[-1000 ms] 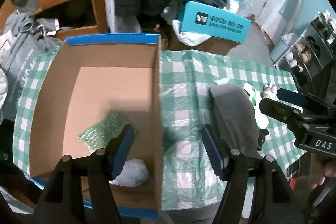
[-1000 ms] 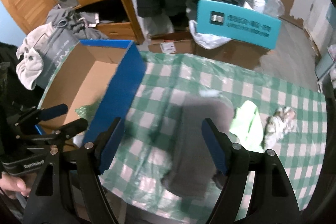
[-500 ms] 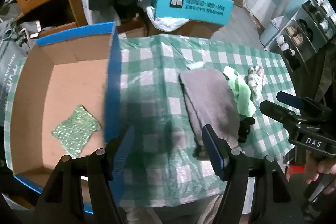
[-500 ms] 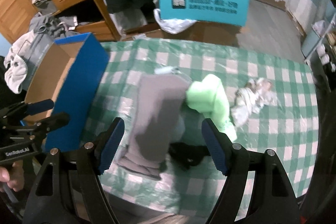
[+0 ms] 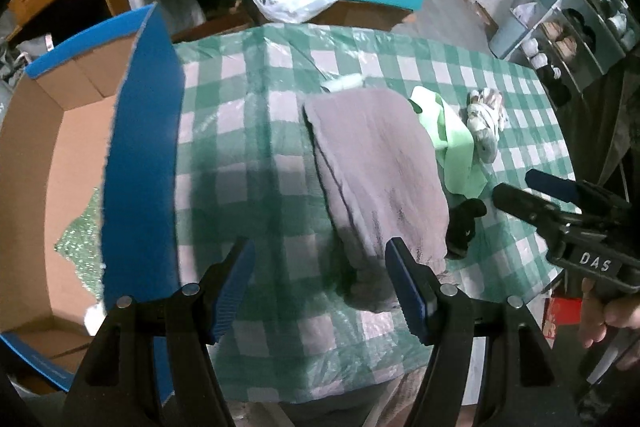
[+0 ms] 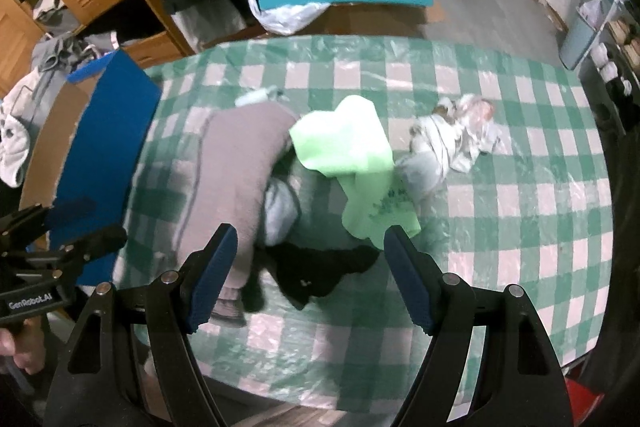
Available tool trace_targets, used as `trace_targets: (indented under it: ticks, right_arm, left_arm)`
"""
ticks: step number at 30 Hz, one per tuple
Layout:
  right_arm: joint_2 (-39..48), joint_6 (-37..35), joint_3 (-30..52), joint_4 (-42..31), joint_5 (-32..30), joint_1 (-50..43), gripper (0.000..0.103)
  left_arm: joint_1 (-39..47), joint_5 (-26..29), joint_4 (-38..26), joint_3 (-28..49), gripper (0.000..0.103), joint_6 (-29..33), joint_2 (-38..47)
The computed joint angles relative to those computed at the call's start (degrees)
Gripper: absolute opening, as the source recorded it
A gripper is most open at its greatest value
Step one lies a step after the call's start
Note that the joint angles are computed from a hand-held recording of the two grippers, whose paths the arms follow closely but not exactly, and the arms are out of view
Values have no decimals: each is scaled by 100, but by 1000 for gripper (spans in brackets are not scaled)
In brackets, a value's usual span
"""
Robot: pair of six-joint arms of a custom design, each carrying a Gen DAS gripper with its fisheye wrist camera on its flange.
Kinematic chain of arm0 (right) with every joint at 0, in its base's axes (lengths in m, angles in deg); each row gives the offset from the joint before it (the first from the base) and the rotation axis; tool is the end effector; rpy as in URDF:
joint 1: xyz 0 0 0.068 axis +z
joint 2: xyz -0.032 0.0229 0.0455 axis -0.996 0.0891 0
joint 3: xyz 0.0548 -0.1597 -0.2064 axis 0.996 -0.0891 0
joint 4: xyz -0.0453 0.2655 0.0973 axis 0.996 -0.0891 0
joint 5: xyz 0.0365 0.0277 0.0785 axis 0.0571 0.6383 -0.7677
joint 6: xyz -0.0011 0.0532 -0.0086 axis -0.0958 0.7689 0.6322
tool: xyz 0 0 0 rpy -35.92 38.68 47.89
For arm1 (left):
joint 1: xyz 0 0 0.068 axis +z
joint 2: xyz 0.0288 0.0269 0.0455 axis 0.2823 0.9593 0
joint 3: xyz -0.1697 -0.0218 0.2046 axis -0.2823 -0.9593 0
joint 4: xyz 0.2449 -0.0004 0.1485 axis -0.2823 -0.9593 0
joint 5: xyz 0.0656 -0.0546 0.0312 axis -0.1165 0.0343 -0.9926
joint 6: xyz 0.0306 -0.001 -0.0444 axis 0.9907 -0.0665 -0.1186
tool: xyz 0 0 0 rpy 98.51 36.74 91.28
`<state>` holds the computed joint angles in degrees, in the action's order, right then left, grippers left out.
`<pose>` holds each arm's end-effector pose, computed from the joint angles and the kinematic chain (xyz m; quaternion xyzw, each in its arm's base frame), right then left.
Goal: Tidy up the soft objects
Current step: 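Move the left gripper to the grey towel while the right gripper reaches the black cloth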
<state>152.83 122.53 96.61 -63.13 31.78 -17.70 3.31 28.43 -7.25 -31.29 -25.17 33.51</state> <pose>0.1319 0.2787 0.1001 0.2445 0.9460 0.0572 0.2050 0.2485 -0.0679 0.1149 0.3445 0.9237 -0.1264 0.1099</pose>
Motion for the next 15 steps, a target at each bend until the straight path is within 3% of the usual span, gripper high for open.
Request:
trace_targets:
  ticks: [15]
  right_arm:
    - [880, -581, -53, 933, -621, -227, 76]
  left_arm:
    - [-571, -294, 440, -51, 69, -269, 600]
